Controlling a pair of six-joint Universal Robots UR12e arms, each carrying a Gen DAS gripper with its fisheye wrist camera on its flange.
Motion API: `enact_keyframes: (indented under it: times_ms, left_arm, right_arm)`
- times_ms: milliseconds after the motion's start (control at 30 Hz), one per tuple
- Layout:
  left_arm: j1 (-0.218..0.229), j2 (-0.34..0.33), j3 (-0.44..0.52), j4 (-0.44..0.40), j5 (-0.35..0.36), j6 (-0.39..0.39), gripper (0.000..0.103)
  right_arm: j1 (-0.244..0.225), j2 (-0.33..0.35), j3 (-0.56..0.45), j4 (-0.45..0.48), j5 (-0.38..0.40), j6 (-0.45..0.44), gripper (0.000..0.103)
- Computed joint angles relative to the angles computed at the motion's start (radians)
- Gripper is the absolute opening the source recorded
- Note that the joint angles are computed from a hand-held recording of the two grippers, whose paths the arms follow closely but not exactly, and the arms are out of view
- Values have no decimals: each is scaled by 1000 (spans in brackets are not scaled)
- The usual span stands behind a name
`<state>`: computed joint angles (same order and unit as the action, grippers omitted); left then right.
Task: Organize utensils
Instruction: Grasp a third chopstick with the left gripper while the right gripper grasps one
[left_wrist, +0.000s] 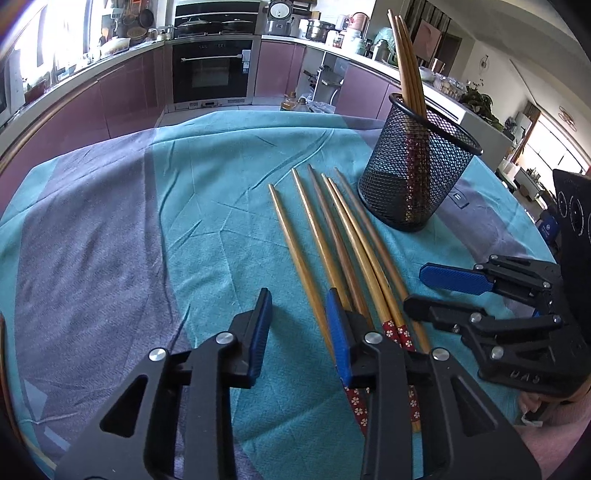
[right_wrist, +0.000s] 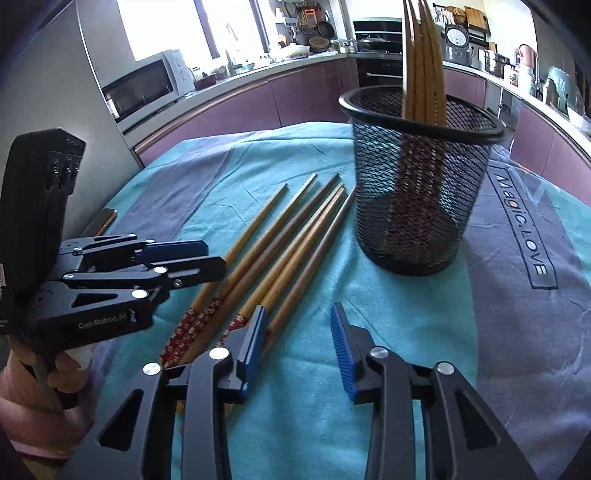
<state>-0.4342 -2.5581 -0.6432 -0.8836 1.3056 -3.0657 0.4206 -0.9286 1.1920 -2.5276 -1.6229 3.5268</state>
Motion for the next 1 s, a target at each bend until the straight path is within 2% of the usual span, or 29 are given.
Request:
enact_keyframes:
  times_ms: [133, 467, 533, 633, 767, 1000]
  left_arm:
    - [-1, 5, -6, -9, 11, 19, 30]
    - [-12, -48, 101, -70, 54, 48, 29]
    - [-14, -57, 117, -76, 68, 48, 26]
    - [-17, -65, 133, -80, 89, 33, 18]
    - [-12, -58, 120, -77, 71, -2, 12]
    - [-4, -21, 51, -29, 34, -49, 8]
  right_arm:
    - [-2, -8, 2, 25, -12, -4, 32]
    - [-3, 37, -68, 59, -49, 6, 33]
    - [-3, 44, -78, 56, -54, 17, 32]
    - [-3, 47, -79, 46, -65, 39, 23]
    - [-16, 33, -46, 2, -6, 87, 11]
    - [-24, 3, 12, -80, 16, 133, 6]
